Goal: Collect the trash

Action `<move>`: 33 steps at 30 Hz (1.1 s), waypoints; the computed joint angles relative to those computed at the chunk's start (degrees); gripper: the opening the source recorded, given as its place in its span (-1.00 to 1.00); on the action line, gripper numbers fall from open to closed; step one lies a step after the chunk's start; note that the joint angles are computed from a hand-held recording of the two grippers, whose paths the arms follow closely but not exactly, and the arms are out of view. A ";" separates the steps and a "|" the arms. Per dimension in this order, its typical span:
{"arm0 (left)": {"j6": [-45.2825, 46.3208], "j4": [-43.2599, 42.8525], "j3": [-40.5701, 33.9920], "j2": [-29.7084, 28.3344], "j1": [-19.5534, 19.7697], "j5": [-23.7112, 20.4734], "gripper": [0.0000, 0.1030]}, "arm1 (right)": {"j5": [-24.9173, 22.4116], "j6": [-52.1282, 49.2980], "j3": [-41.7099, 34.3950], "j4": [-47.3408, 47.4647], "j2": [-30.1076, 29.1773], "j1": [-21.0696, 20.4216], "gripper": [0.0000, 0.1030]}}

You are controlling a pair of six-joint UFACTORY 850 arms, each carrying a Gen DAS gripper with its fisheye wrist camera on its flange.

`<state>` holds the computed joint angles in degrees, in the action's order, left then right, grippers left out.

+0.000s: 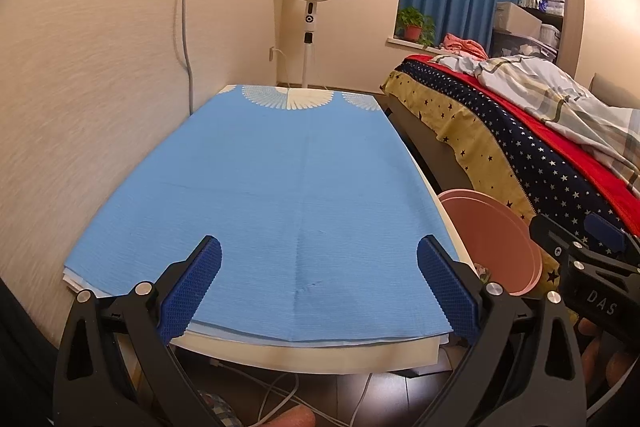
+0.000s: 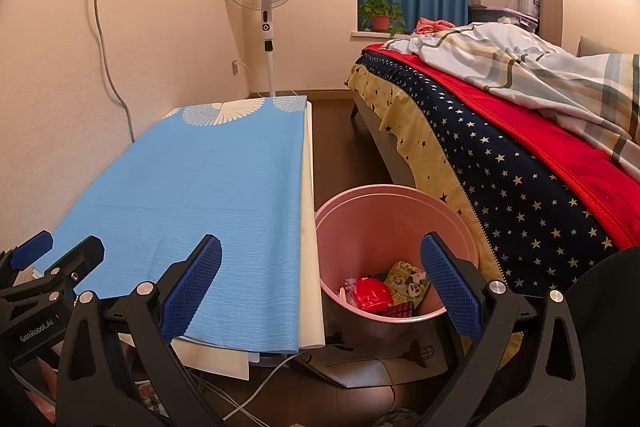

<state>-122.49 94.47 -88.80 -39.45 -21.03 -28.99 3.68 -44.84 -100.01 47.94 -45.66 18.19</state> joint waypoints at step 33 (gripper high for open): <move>0.29 -0.32 -0.08 -0.06 0.14 0.34 0.85 | 0.57 -4.35 0.29 4.08 0.16 0.12 0.90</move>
<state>-122.20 94.15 -88.88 -39.51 -20.89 -28.65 4.25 -49.19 -99.72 52.02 -45.50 18.31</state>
